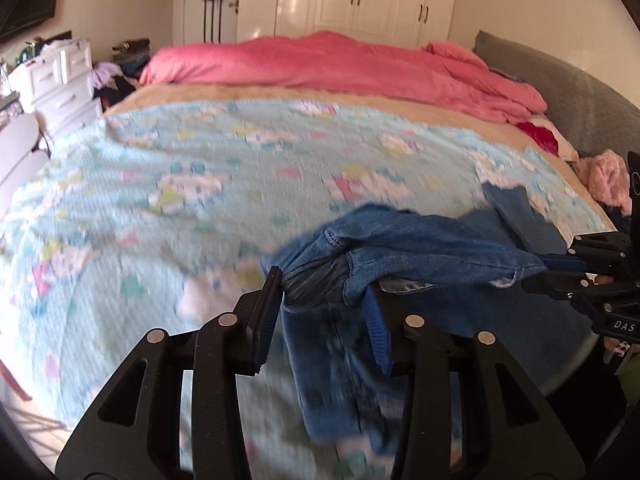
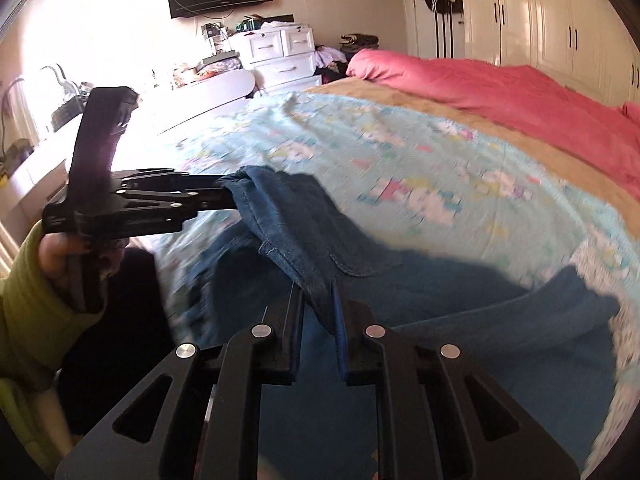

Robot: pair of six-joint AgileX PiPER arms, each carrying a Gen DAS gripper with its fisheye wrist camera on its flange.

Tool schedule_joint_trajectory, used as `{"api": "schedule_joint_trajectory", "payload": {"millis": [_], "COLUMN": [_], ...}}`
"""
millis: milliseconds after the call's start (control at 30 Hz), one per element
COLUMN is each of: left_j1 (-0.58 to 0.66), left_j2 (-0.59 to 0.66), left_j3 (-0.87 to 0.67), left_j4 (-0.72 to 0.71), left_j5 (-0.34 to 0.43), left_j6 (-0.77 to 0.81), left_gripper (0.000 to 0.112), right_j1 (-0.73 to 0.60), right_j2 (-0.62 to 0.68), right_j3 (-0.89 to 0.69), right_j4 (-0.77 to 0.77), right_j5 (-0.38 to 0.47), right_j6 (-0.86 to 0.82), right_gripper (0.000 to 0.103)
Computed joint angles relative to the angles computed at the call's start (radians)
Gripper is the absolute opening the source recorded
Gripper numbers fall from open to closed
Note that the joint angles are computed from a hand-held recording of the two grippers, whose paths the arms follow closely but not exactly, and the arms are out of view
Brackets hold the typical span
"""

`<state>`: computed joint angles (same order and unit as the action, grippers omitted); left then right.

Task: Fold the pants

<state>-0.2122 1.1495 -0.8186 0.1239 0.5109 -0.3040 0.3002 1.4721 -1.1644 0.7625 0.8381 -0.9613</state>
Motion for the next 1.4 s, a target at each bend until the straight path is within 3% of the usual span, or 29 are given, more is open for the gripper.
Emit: {"api": "schedule_joint_trajectory", "payload": {"millis": [200,400,633,800,933,1100,1200,1300,1400], "left_j1": [-0.09,-0.085,-0.102,-0.165,-0.2,-0.23,-0.241,-0.257,-0.241], "left_j2": [-0.056,-0.114,-0.166,-0.226,-0.205,-0.089,0.011,0.009,-0.009], "left_j3": [0.046,0.093,0.108,0.072,0.024,-0.015,-0.021,0.031,0.052], "left_j4": [0.101,0.023,0.066,0.163,0.154,0.094,0.11,0.165,0.146], "left_j5": [0.094,0.148,0.218,0.299,0.275,0.182,0.201,0.17,0.148], "left_j6": [-0.112,-0.063,-0.134,-0.259,-0.276,-0.239,-0.258,-0.298,-0.277], "left_gripper": [0.032,0.034,0.036,0.036,0.036,0.036,0.036,0.036,0.036], "right_j1": [0.039,0.07,0.172,0.165,0.162,0.159,0.151,0.094,0.026], "right_j2": [-0.095,-0.161,-0.168,-0.154,-0.172,-0.165,-0.129,-0.145,-0.195], "right_j3": [0.132,0.204,0.264,0.276,0.285,0.301,0.285,0.268,0.261], "right_j4": [-0.026,-0.059,-0.174,-0.159,-0.146,-0.138,-0.164,-0.112,-0.039], "right_j5": [-0.007,0.001,-0.082,-0.075,-0.065,-0.065,-0.034,0.051,0.103], "right_j6": [0.022,0.04,0.108,0.105,0.09,0.079,0.116,0.077,0.023], "right_gripper": [0.013,0.013,0.013,0.013,0.013,0.016,0.02,0.03,0.049]}}
